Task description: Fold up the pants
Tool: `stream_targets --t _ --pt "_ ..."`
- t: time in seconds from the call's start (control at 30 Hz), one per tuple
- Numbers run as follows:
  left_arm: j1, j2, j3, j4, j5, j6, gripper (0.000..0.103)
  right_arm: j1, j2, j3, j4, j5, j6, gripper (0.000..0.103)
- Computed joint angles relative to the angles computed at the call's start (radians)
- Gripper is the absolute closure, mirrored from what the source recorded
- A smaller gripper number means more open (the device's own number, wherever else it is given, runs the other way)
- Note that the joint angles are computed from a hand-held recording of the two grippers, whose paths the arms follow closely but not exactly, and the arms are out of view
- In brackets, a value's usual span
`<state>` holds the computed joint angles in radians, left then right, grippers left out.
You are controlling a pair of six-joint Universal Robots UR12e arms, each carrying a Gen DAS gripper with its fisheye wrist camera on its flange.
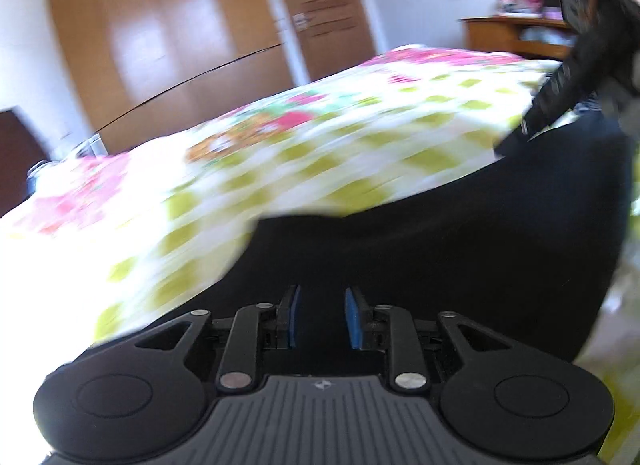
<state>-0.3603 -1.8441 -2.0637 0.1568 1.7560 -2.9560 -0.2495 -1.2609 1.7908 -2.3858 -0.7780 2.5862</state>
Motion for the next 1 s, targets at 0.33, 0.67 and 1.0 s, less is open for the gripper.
stream_targets --t 0.33,0.67,1.0 --pt "-0.082 -0.050 0.108 -0.237 -0.022 0.109 0.067 -0.110 -0.058 0.119 -0.171 -0.260 0.092 0.089" --pt "-0.103 -0.091 0.171 -0.310 -0.095 0.185 0.066 -0.079 -0.027 0.024 0.087 -0.213 -0.161 0.088" --pt "-0.126 -0.097 0.185 -0.288 -0.090 0.153 0.060 -0.179 -0.109 0.162 -0.118 -0.136 0.073 0.084"
